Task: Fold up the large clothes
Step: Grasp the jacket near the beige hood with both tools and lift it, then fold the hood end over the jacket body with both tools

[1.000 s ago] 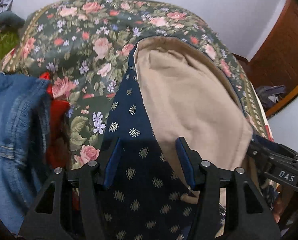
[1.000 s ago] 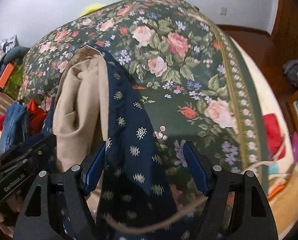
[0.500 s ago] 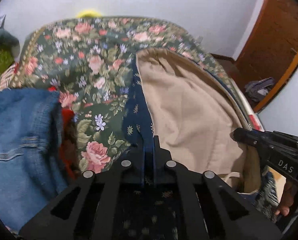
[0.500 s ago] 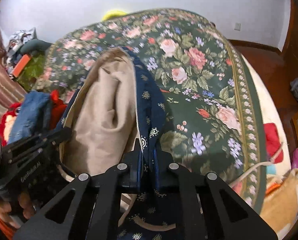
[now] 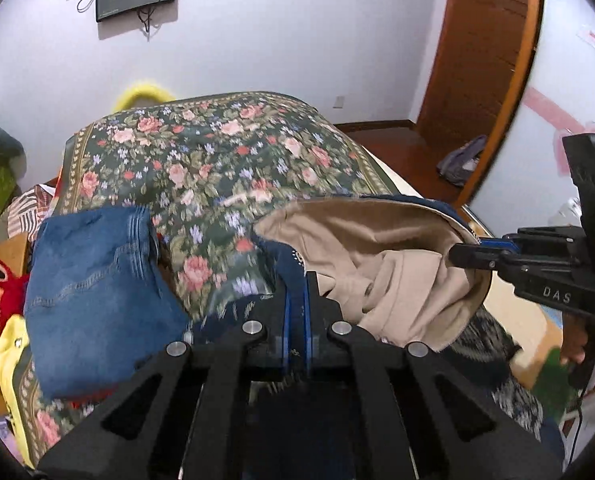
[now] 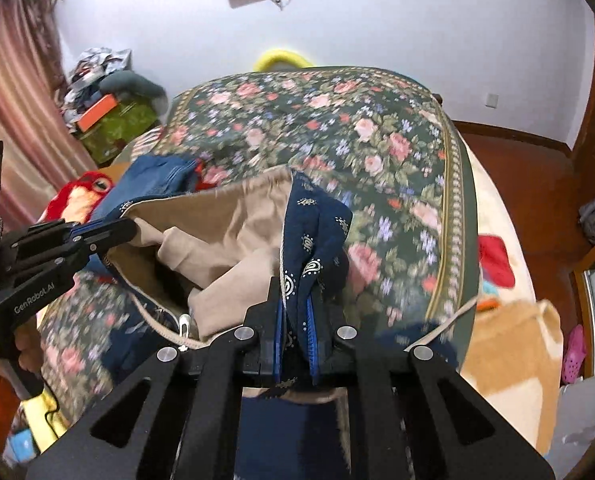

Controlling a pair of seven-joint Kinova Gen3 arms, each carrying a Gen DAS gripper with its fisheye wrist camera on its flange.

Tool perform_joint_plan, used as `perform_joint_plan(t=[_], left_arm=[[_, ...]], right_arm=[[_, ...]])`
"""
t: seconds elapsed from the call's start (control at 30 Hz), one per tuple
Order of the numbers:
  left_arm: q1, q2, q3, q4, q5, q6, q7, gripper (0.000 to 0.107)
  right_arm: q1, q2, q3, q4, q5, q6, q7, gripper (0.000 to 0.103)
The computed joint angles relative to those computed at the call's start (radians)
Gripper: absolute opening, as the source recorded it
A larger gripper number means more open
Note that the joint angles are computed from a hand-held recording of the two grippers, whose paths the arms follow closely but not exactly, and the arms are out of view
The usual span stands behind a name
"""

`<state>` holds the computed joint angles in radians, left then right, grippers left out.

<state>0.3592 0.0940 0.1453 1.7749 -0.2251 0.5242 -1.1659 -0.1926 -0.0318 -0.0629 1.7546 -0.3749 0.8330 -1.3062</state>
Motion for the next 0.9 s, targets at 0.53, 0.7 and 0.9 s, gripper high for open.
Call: perform_joint_plan(t=[0.53, 0.7, 0.9], left_arm=[[-0.009, -0.07, 0.043, 0.303, 0.0, -0.063, 0.162, 0.004], [-0.01, -0.024, 0.044, 0.337, 0.034, -0.066, 0.143, 0.006], [-0.012, -0.059, 0.03, 0.321, 0.102, -0.035, 0.059, 0.013]], right_arm=[[0.02, -0.092, 0.022, 0.212, 0.044, 0.051, -0.057, 0.01], [0.005, -0.098, -0.011, 0.252, 0.13, 0.022, -0.131, 0.021], [-0.005, -0.126, -0.01, 0.222, 0.179, 0.056, -0.186, 0.04]])
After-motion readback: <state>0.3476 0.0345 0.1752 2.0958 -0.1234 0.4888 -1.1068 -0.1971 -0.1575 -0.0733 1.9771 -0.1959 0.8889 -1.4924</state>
